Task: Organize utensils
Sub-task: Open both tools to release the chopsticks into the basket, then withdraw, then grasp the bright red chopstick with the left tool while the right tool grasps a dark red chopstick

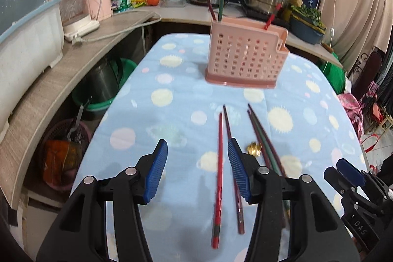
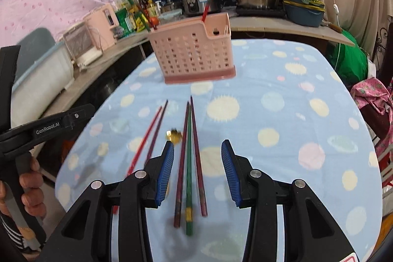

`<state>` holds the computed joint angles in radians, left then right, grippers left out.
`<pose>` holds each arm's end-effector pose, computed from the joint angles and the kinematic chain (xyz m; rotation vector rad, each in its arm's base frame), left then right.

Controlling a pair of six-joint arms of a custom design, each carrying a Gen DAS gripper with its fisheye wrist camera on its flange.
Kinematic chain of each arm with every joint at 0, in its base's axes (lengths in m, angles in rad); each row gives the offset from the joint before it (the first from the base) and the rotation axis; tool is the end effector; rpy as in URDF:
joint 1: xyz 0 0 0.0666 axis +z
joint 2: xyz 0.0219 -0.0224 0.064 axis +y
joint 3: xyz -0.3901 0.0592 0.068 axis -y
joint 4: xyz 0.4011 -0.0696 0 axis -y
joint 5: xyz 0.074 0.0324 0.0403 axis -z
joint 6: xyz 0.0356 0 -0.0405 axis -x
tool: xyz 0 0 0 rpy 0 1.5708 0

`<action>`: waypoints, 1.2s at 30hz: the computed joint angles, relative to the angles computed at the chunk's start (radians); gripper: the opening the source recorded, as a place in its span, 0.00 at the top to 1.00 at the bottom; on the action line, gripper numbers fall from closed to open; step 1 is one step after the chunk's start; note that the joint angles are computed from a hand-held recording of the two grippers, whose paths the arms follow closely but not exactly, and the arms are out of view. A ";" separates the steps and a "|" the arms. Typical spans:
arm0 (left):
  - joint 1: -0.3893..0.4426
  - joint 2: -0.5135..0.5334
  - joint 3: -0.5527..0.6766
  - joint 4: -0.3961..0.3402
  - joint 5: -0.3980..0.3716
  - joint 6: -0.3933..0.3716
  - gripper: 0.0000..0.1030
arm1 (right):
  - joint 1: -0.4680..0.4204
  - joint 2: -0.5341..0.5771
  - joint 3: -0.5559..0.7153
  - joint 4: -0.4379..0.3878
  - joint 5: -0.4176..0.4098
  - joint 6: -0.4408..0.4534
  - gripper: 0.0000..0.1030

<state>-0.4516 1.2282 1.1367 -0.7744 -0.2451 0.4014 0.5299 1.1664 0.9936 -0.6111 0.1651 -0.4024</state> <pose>0.3855 -0.1778 0.4014 -0.0485 2.4040 -0.0961 0.3510 0.1984 0.3698 -0.0693 2.3557 0.2653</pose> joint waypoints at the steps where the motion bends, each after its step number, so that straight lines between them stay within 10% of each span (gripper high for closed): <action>1: -0.004 -0.007 -0.020 -0.003 0.002 0.007 0.52 | 0.005 -0.004 -0.013 -0.001 0.003 -0.004 0.62; 36: -0.083 -0.038 -0.214 0.012 0.070 0.062 0.54 | 0.033 0.058 -0.107 0.056 0.015 -0.037 0.86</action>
